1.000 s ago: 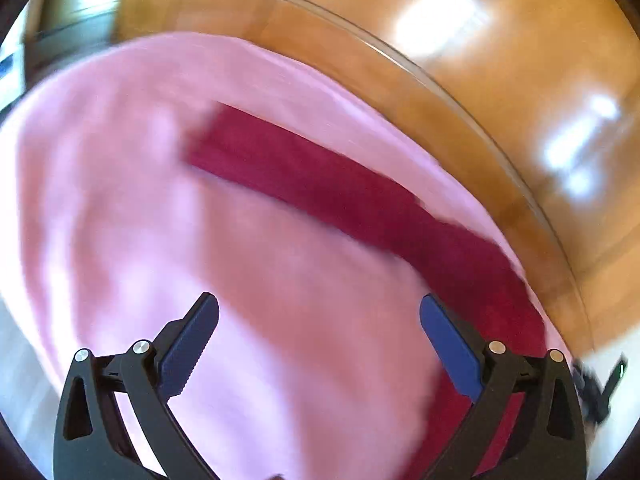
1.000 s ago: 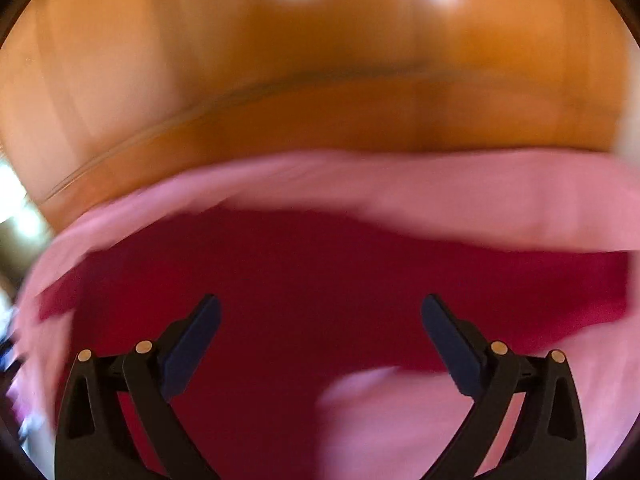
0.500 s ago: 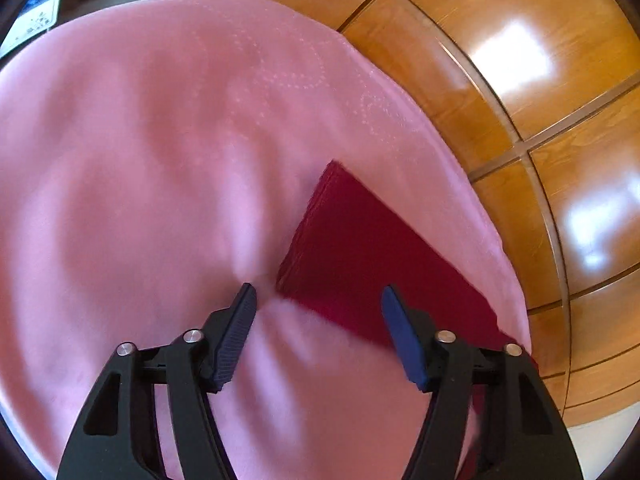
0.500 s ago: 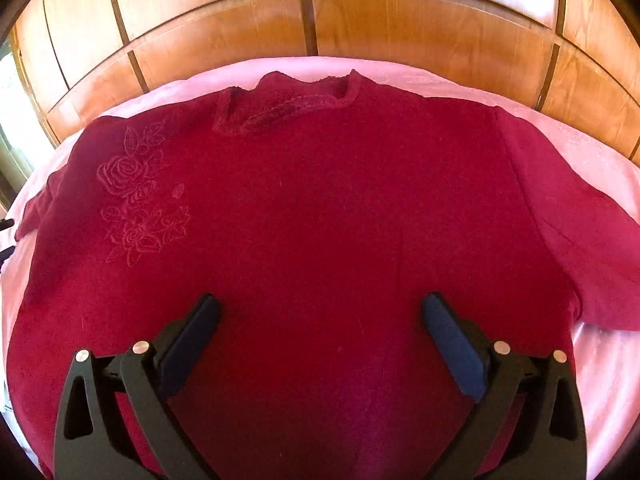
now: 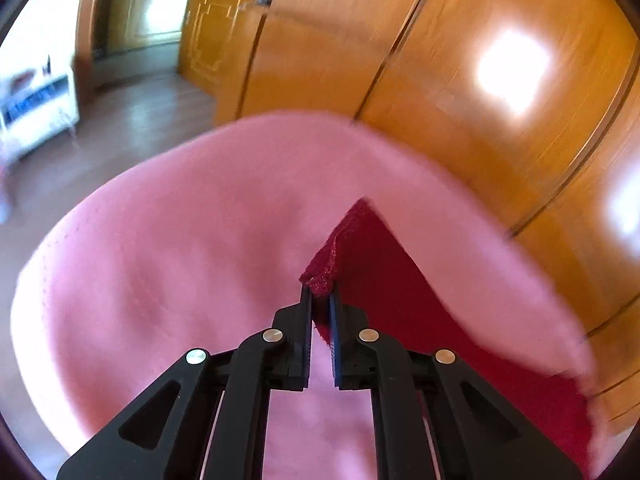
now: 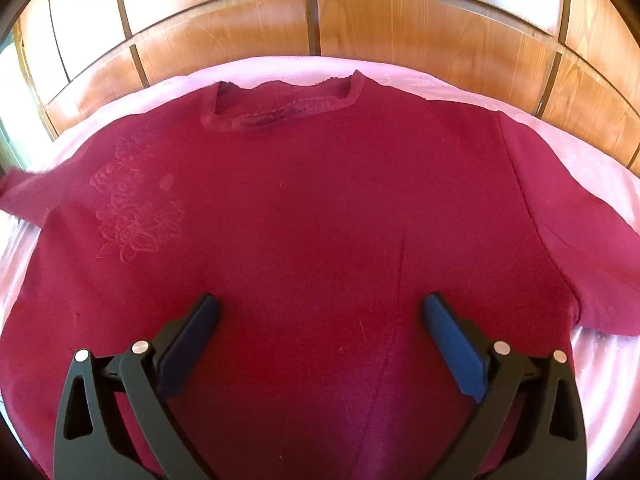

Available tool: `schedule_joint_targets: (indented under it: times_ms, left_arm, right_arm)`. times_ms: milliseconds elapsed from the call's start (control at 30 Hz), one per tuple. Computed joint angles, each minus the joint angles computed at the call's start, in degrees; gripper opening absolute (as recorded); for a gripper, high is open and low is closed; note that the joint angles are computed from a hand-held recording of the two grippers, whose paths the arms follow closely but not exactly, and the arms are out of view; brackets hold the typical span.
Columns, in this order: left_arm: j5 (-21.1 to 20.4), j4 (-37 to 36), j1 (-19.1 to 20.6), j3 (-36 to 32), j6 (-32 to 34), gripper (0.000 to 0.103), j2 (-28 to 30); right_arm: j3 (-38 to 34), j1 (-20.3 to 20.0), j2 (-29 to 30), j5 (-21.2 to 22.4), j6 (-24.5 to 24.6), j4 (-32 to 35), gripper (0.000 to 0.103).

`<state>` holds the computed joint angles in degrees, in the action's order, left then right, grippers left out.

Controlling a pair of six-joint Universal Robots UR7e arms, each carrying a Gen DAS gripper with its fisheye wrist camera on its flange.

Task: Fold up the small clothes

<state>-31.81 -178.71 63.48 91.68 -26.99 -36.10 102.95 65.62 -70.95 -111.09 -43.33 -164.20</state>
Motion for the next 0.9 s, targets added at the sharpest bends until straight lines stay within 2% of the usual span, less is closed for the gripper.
schedule_joint_targets:
  times_ms: [67, 133, 200, 267, 300, 333, 400, 533, 600, 633, 667, 800, 900]
  left_arm:
    - [1.5, 8.1, 1.0, -1.0, -6.4, 0.006, 0.8]
    - [1.4, 8.3, 1.3, -0.5, -10.4, 0.007, 1.4]
    - [2.2, 9.9, 0.4, 0.4, -13.8, 0.015, 0.9]
    - [0.9, 7.4, -0.9, 2.4, -14.3, 0.046, 0.1]
    - [-0.6, 3.2, -1.8, 3.7, -12.6, 0.052, 0.2]
    - [-4.4, -2.8, -3.0, 5.8, -9.2, 0.054, 0.0]
    - [-15.3, -8.5, -4.5, 9.0, -4.1, 0.054, -0.5]
    - [-36.0, -8.3, -6.9, 12.9, 1.8, 0.054, -0.3]
    - [-43.7, -7.8, -8.3, 14.4, 3.6, 0.059, 0.8]
    - [-45.6, -7.8, -8.8, 14.9, 3.7, 0.066, 1.3]
    - [-47.0, -8.0, -9.4, 15.6, 3.3, 0.068, 2.1]
    - [-48.6, -7.4, -11.1, 17.0, 1.2, 0.068, 4.7]
    - [-49.6, -8.5, -11.4, 17.5, -1.0, 0.068, 6.6]
  right_arm:
    - [0.0, 0.1, 0.2, -0.3, -0.2, -0.3, 0.101]
    - [-0.1, 0.0, 0.2, -0.1, -0.1, -0.1, 0.101]
    - [-0.3, 0.0, 0.2, 0.0, 0.2, 0.3, 0.101]
    - [-0.4, 0.0, 0.2, 0.2, 0.3, 0.3, 0.101]
    - [-0.4, -0.1, 0.2, 0.4, 0.4, 0.3, 0.101]
    - [-0.4, -0.2, 0.1, 0.6, 0.5, 0.4, 0.101]
    - [-0.3, -0.2, 0.0, 0.8, 0.6, 0.4, 0.101]
    - [0.0, 0.0, -1.6, 0.8, 2.6, 2.5, 0.101]
    - [1.0, -0.4, -4.1, 2.1, 3.8, 5.0, 0.101]
    - [2.0, -1.0, -6.1, 3.3, 4.0, 5.7, 0.101]
    - [2.9, -1.5, -7.7, 3.9, 4.2, 5.8, 0.101]
    - [6.1, -5.3, -15.4, 6.3, 5.3, 8.6, 0.1]
    - [9.3, -8.2, -20.3, 5.6, 4.7, 8.7, 0.096]
